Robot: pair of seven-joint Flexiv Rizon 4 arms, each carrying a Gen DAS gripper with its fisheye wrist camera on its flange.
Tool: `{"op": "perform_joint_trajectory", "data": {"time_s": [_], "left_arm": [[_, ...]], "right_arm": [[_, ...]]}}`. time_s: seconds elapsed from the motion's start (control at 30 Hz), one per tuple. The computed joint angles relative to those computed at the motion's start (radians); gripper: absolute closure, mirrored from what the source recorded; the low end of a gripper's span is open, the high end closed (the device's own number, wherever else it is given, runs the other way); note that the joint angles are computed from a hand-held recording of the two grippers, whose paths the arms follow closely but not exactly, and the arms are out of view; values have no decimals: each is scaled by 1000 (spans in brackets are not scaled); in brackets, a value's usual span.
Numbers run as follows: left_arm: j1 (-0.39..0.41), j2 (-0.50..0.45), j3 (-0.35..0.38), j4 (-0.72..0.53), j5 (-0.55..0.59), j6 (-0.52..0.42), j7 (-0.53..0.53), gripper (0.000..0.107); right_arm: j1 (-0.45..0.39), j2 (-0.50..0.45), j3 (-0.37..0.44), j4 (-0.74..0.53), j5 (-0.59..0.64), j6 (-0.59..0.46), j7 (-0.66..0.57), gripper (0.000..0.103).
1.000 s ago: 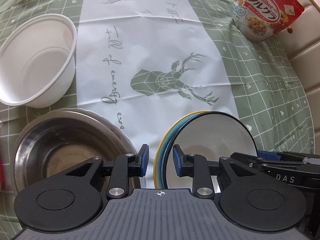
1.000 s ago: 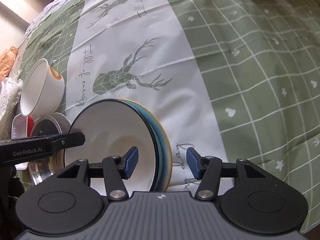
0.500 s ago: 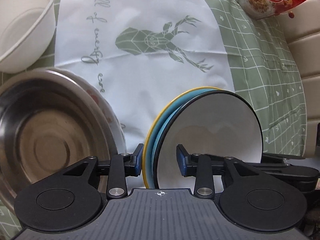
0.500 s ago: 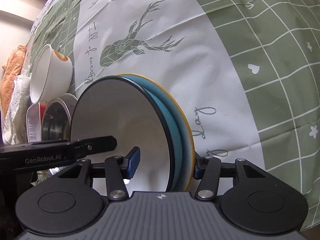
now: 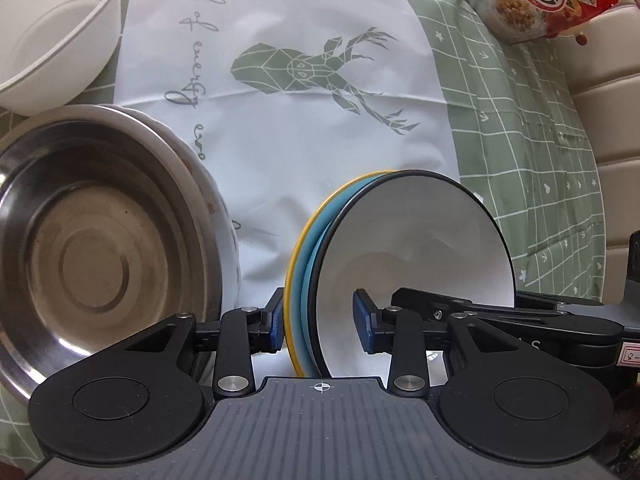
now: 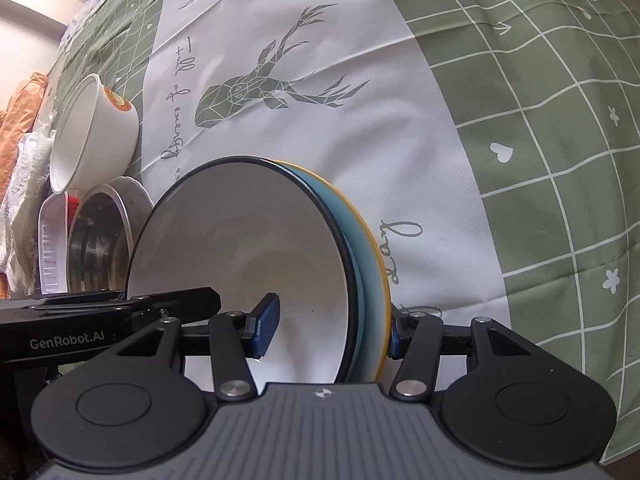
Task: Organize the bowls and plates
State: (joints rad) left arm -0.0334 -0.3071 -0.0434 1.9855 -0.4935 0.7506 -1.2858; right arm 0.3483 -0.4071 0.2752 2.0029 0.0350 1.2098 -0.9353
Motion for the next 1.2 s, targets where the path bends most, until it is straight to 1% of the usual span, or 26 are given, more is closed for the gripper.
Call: {"op": "perform_joint_trajectory", "data": {"time_s": [0.07,0.1,0.2,0.3,0.4,0.43,0.47,0.5,0.53,0.6,0.67,0.7,0.73,0.77,0.8,0.83,0.87,0.93,1.0,1.07,1.17,1.2], "left_arm": [[3,-4,6,-1,7,-1,-10,70],[6,-6,6,0,4,-6,-11,70],[16,5,-2,15,-30,-8,16,72],[27,30,-1,31,-70,-13,47,76],[42,53,12,27,-96,-26,58,77],[52,60,16,24,-118,-32,65,77],[62,64,19,21,-140,-39,73,77],[74,67,23,15,-164,-45,79,76],[82,70,30,10,-176,-39,80,76],[93,80,46,5,-182,5,78,76],[106,84,64,3,-187,87,58,76],[112,82,71,3,-188,136,44,76],[115,78,80,6,-177,200,19,76],[118,70,90,8,-159,267,-12,76],[124,57,95,5,-144,328,-36,76],[134,38,96,-3,-129,377,-47,76],[145,6,104,-28,-91,400,-67,76],[163,-57,127,-99,0,365,-130,76],[197,-103,106,-141,14,339,-128,76],[229,-140,79,-160,4,334,-105,76],[260,-181,44,-169,-28,341,-83,76],[270,-197,30,-179,-44,338,-75,76]], "right_arm": [[5,-15,-1,-17,-8,-17,-6,51],[20,-17,-17,-15,-30,-22,7,51],[76,0,-83,17,-138,-13,67,51],[100,38,-127,53,-237,6,117,51],[130,83,-182,70,-376,-17,199,50],[143,95,-205,67,-439,-37,239,46],[137,100,-200,51,-463,-62,245,38],[137,105,-206,41,-502,-71,269,36],[142,109,-216,32,-554,-79,302,35],[150,98,-213,-21,-635,-135,310,35],[159,71,-202,-83,-685,-169,309,32],[163,52,-192,-119,-688,-176,301,32],[164,25,-180,-160,-679,-172,283,28],[168,-3,-171,-200,-665,-165,270,22],[177,-33,-166,-239,-652,-156,266,19],[184,-69,-159,-285,-628,-146,260,18],[191,-108,-147,-333,-596,-138,249,18],[203,-187,-126,-434,-524,-126,223,18],[224,-275,-116,-549,-459,-135,215,18],[240,-361,-110,-666,-394,-165,219,18],[284,-472,-157,-813,-360,-234,272,18],[285,-502,-156,-851,-349,-247,265,18]]}}
